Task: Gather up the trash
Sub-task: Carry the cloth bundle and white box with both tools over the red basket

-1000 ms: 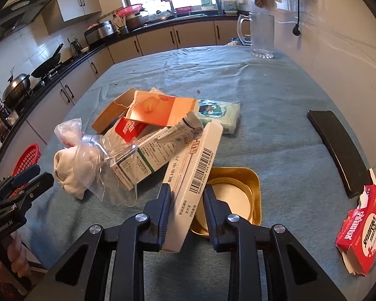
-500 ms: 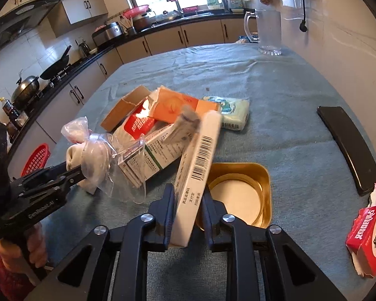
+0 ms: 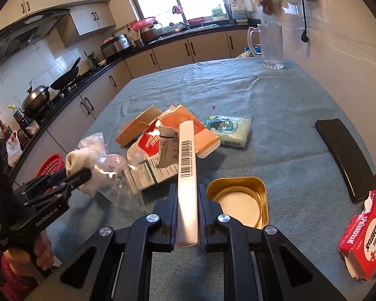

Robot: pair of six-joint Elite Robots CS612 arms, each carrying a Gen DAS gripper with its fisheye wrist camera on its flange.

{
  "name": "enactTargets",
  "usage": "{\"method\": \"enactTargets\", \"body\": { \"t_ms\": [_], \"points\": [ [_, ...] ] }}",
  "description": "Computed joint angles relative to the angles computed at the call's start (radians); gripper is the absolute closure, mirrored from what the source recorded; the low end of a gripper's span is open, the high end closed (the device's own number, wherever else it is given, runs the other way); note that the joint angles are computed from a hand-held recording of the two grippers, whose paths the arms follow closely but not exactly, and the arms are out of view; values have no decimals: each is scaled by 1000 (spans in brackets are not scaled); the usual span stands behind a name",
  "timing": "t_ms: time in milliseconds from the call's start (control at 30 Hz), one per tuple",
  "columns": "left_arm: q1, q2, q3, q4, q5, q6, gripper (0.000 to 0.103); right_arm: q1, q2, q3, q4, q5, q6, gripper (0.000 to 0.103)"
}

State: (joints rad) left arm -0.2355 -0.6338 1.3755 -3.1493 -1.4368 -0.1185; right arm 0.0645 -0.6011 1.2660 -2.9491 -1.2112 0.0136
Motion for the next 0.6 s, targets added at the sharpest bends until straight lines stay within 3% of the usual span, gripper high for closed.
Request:
{"method": "enactTargets", "body": {
  "t_ms": [600],
  "points": [
    [9,-5,14,-24,32,-11,66,0,7,-17,117,-11,-79,87]
  ]
}}
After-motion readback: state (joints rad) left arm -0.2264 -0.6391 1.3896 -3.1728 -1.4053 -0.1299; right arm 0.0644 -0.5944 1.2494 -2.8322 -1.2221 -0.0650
